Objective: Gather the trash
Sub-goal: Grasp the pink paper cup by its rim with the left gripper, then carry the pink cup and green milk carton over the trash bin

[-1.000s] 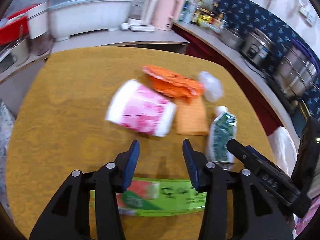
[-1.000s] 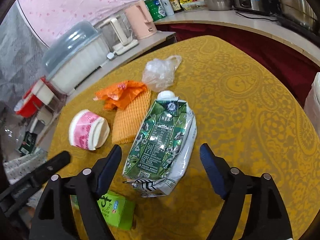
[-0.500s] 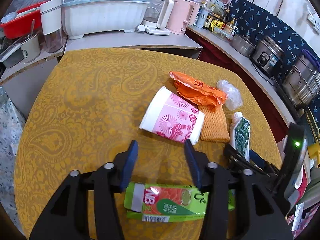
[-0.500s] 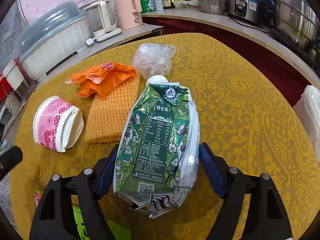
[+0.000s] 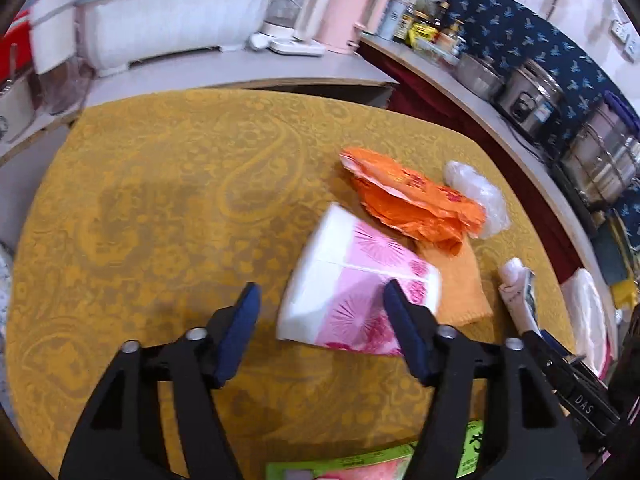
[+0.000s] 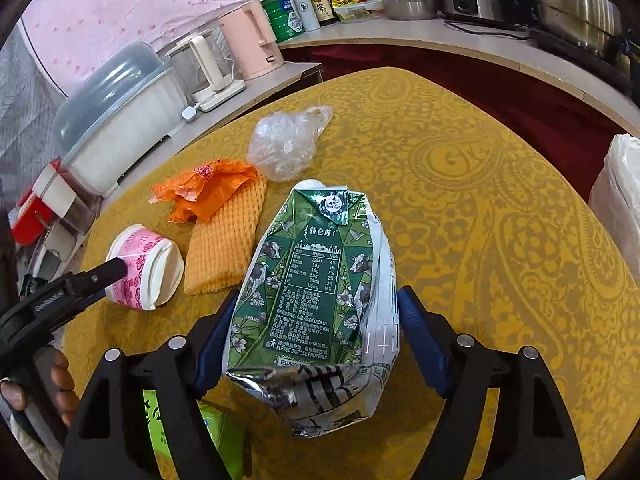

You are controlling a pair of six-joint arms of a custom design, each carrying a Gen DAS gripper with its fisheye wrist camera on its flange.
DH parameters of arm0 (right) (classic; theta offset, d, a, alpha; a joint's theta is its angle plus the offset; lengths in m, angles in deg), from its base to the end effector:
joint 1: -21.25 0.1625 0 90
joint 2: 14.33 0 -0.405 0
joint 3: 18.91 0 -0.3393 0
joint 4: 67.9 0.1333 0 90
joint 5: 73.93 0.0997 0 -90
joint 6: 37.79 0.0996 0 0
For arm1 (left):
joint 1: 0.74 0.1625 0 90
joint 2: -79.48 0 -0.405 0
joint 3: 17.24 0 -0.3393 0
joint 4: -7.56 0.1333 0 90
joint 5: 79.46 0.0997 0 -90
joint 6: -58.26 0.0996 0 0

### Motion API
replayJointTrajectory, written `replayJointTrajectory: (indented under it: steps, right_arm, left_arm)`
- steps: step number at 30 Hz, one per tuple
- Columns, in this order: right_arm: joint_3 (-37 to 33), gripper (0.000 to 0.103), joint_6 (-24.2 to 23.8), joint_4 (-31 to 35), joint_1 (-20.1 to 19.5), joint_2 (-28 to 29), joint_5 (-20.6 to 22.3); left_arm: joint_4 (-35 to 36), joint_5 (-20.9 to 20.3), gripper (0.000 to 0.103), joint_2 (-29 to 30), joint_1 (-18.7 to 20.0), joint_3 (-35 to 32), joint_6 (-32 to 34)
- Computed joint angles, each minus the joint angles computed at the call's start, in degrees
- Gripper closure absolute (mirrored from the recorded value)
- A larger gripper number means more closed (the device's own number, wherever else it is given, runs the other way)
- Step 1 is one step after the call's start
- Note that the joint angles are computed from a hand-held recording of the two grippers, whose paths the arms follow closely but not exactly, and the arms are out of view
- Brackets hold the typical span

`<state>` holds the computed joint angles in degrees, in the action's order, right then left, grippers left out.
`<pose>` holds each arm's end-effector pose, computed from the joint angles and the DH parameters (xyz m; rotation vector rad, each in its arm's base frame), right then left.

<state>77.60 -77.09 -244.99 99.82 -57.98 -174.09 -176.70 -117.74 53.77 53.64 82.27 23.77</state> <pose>-0.0125 -0.6458 0.1466 0.5695 -2.5975 0.6384 -0.1627 -0.5902 -0.0106 -0.1862 2.4012 -1.0224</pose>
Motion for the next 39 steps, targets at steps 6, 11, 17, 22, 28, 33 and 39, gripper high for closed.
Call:
replayJointTrajectory:
  steps: [6,11,17,22,28,33,39]
  right_arm:
    - [0.4,0.029,-0.2,0.8,-0.1,-1.1,1.2]
    - [1.3,0.029,-0.3,1.5,-0.6,-2.6,2.4]
    - [1.7,0.029,-0.3,1.6,-1.4,-3.6,2.8]
    - [1.9,0.029,-0.1,1.7,-2.3,-4.9,3.8]
    - [2.1,0.030,1.1,1.8,-3.6,-7.3,6.8]
    - [2.2,0.030,1.5,2.5,-4.7,-10.1,9.7]
    - [2.4,0.030,1.7,3.0,-6.4,-13.8,13.0]
  left_arm:
    - [-2.1,-4.7,0.076,0.5,-0.7,-0.5,3.3]
    - [-1.0,-8.0,0.092,1.7,-2.1,-1.8,5.6]
    - [3.3,-10.2,0.092,4.8,-2.7,-7.1,5.6]
    - [3.8,-10.2,0.100,6.4,-3.7,-9.8,5.5]
    - [3.5,-7.9,0.102,7.3,-6.9,-10.7,5.6]
    - [3.6,-7.6,0.102,8.0,-9.5,-11.7,4.5]
    - [6.2,-8.2,0.102,10.1,-11.9,-15.9,4.2]
